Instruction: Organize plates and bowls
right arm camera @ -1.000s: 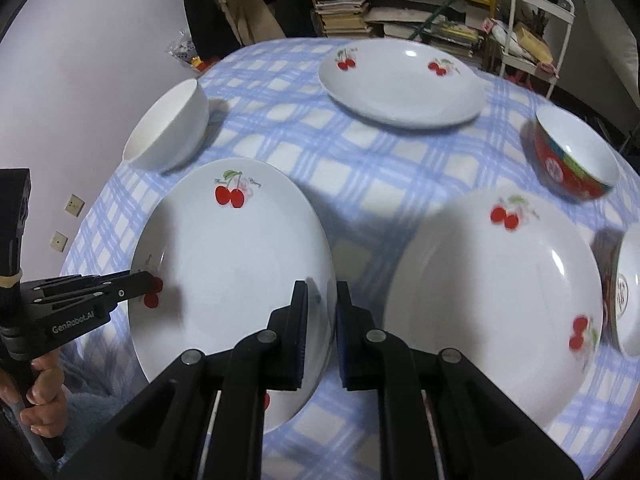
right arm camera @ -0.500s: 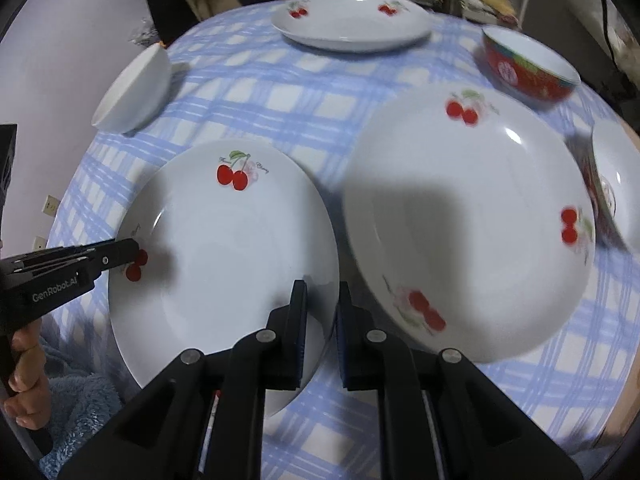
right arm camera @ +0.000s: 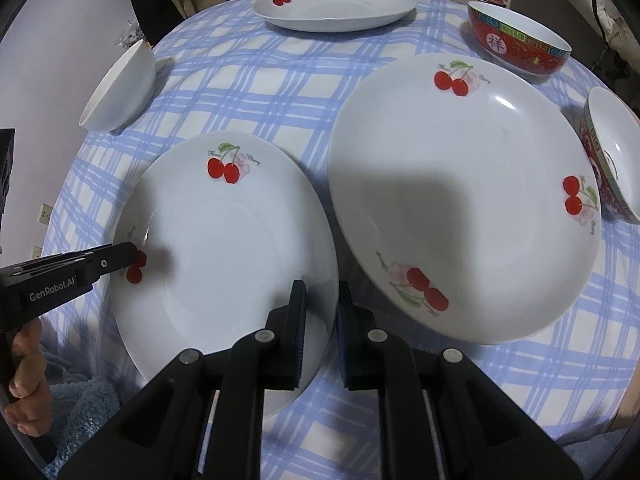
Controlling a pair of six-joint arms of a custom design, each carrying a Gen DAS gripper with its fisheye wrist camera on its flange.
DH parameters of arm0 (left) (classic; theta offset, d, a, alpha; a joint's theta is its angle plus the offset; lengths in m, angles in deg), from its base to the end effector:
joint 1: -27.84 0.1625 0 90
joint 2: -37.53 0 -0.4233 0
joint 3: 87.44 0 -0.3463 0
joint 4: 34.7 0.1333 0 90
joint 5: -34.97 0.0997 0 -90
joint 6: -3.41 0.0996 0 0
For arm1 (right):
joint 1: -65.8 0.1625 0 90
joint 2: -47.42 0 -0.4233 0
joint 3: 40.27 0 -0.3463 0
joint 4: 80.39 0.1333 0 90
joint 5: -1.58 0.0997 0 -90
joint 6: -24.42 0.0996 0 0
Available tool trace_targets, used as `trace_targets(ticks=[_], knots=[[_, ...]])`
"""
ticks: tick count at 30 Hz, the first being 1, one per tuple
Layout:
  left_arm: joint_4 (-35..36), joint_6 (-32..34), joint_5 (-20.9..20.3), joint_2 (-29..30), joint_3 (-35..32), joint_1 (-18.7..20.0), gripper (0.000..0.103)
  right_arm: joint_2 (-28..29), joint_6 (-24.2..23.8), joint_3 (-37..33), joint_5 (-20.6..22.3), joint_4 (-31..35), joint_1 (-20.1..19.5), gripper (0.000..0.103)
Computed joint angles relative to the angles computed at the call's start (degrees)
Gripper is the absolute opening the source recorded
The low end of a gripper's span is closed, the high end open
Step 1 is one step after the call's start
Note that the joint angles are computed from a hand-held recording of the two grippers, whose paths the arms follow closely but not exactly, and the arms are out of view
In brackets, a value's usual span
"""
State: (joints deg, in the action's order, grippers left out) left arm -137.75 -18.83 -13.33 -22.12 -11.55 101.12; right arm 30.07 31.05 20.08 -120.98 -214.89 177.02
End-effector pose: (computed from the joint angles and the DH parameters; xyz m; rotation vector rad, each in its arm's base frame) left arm 0.0065 -0.6721 0.3511 -0.0911 2.4250 -0.2445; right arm 0.3491 -0.6789 -0.0288 0.3188 -2.5682 0.2148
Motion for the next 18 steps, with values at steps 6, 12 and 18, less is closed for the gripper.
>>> trace_targets(ticks=[6, 12, 18], knots=[[1.4, 0.1, 1.3, 1.1, -1.1, 0.0, 0.014, 0.5, -1.7, 0.4, -2.6, -1.9, 0.9, 0.015], [1.2, 0.2, 2.3, 1.6, -1.1, -0.5, 0.014, 0.9, -1.9, -0.1, -3.8, -1.6, 1.2, 0.016], [1.3, 0.1, 3.5, 1.7, -0.5, -1.1, 0.014, -0.1, -2.3, 1.4, -3.8, -3.8, 1.6, 0.016]])
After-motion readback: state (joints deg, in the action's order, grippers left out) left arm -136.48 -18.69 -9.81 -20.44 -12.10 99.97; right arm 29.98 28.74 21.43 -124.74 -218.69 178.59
